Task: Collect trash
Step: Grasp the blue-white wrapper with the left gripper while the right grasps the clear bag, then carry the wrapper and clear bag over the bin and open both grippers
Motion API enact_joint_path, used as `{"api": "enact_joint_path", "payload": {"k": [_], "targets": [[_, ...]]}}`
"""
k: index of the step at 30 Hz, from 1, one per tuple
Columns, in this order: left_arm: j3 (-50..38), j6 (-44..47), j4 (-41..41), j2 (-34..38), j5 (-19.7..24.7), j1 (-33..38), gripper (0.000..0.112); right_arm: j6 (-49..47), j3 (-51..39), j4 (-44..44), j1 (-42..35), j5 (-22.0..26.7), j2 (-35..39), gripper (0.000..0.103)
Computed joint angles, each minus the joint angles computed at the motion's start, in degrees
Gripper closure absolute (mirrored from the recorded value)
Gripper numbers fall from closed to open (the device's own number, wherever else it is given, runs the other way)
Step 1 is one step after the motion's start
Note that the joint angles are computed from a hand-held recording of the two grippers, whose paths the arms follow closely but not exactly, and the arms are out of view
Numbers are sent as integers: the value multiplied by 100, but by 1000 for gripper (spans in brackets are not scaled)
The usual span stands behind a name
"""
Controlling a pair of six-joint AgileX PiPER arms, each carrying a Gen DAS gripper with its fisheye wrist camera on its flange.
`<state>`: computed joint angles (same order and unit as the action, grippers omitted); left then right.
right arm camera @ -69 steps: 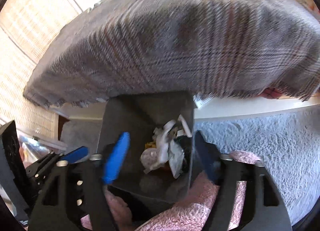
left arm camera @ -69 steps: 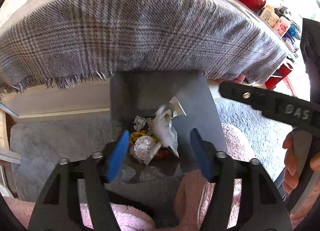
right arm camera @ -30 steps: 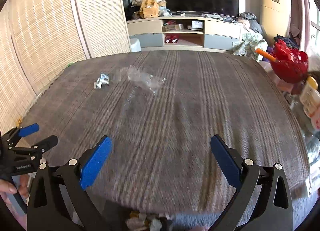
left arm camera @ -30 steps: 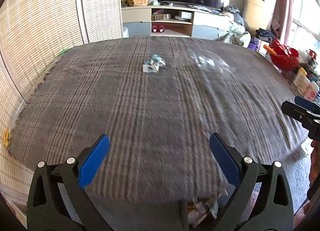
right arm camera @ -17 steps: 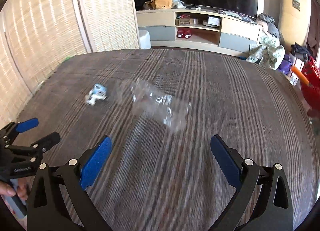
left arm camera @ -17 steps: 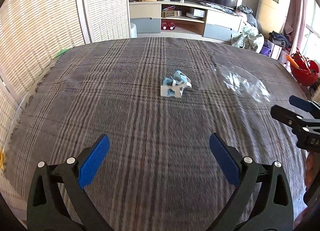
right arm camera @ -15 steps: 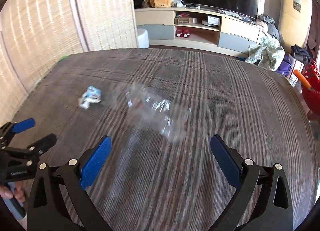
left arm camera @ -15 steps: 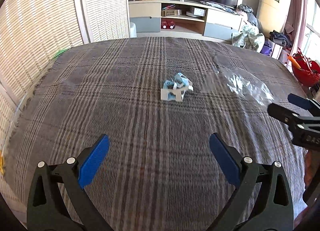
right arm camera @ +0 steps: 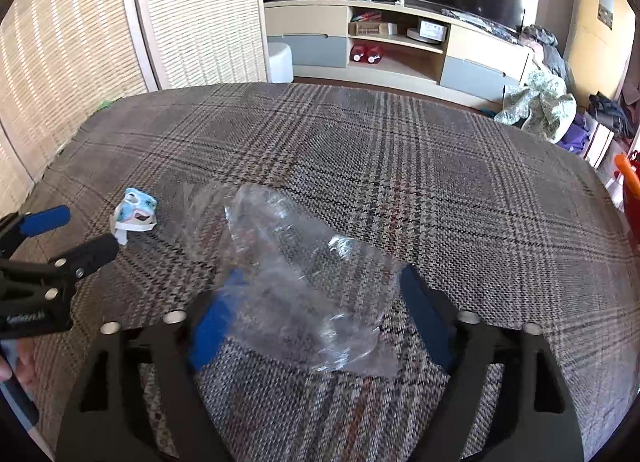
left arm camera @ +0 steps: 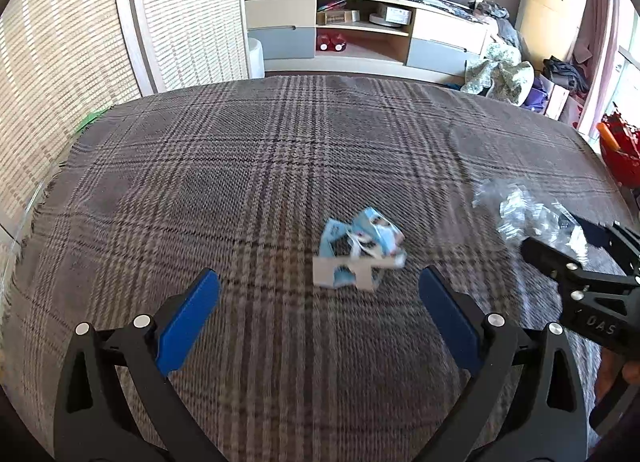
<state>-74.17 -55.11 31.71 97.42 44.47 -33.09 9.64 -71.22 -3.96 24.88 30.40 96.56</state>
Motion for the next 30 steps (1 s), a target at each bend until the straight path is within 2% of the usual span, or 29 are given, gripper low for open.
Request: {"api": "enact_joint_path", "payload": {"k": [3, 5, 7, 9, 12, 13, 15, 17, 19, 24, 28, 30], "targets": [[-152, 208, -122, 186, -100, 119, 22, -111, 52, 219, -131, -182, 24, 47], [-237, 392, -247, 280, -194, 176, 29, -181, 73, 323, -187, -246, 17, 60], [-323, 552, -357, 358, -251, 203, 36, -293, 39, 443, -235, -223, 23, 65], [-419, 785, -505, 438, -292, 227, 44, -430, 24, 530, -274, -201, 18, 82], [-581, 1033, -656, 567, -293, 230, 52, -622, 54, 698, -354, -162, -63, 82], [-614, 1153, -760, 597, -310, 238, 60, -638, 110, 711, -370, -177, -119, 83], [-608, 1147, -729, 596, -327, 210, 67, -644, 152, 719, -382, -174, -163, 84], [-586, 1222, -810, 557, -339, 211, 83, -673, 184, 770, -378, -132, -214, 84], [-546, 1277, -880, 497, -326, 207, 85, -656, 181, 750, -345, -79, -259, 84], [-166, 772, -573, 91, -209, -94, 91, -707, 538, 841, -272, -31, -741, 84], [137, 40, 143, -427, 244, -777, 91, -257, 957, 421, -116, 81, -1444, 84], [262, -398, 522, -735, 606, -1260, 91, -131, 1180, 348, -68, 160, -1865, 84]]}}
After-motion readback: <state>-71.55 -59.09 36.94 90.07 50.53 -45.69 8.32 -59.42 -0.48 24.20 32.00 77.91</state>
